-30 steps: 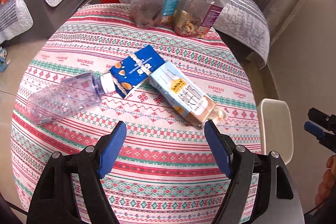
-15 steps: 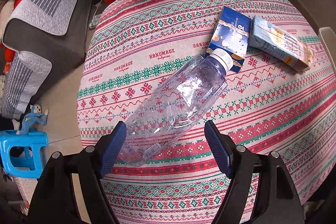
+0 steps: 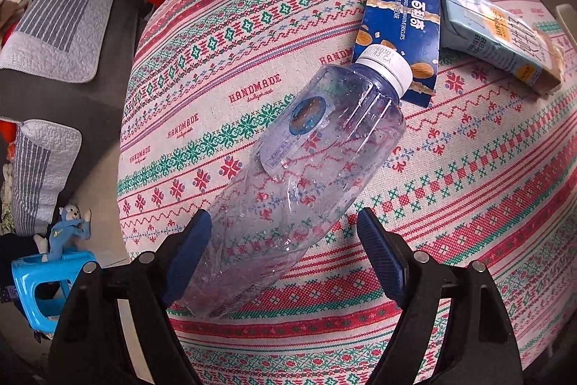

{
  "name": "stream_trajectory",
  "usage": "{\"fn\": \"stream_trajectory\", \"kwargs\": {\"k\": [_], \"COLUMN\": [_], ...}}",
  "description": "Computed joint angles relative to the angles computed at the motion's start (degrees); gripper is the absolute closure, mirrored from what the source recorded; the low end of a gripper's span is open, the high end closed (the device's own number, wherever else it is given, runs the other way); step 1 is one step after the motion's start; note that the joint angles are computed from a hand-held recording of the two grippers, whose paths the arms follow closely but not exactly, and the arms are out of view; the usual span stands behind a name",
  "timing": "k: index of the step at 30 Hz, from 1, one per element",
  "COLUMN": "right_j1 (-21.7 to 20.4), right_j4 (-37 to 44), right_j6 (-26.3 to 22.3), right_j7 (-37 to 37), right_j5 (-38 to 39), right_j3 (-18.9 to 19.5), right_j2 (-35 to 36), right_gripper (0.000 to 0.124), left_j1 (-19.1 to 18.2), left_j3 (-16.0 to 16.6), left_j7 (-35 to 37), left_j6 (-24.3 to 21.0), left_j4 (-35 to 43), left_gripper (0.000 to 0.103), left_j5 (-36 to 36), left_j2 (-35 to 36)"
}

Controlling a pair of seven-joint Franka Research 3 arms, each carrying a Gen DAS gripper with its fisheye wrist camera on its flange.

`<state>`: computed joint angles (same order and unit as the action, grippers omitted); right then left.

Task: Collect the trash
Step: 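Move both tools back over the table toward the bottle and carton, then grasp the water bottle with the left tool while the right tool grasps the milk carton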

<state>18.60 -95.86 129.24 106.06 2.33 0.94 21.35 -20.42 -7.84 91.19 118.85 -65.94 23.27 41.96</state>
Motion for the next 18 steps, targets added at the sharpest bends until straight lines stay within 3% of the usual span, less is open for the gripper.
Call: {"fn": "stream_trajectory", "kwargs": {"k": [4,11,14,18], "right_j1": [1.8,5.8,6.1,6.6], "right_j4": [3.7,11.8,14.0,16.5], "right_j6": [1.4,-0.9,-2.0,-3.4], "right_j7": [-1.8,-0.6,-0.4,-1.0], "right_j5": [-4.1,-11.8,-12.1,-11.7], "right_j3": [-0.4,-3.1,-3.1,-2.8], "right_j2": [3.9,11.2,12.9,14.3], "right_gripper": [0.036,0.036,0.038,0.055], "left_j1": [0.5,3.3,4.8,6.4], "left_j3": [-0.1,-2.3,-3.4,-4.6], "left_j7": [-1.4,-2.4,-2.7,-3.0], "left_j6": [-0.5,-0.9,-1.1,0.3], "left_j4": [3.0,4.1,4.0,2.3], "left_gripper": [0.041,0.061,0.061,0.061], "left_j5": [-1.7,-8.6,-12.0,-16.0], "left_j2": [1.9,2.0,1.6,0.3]}}
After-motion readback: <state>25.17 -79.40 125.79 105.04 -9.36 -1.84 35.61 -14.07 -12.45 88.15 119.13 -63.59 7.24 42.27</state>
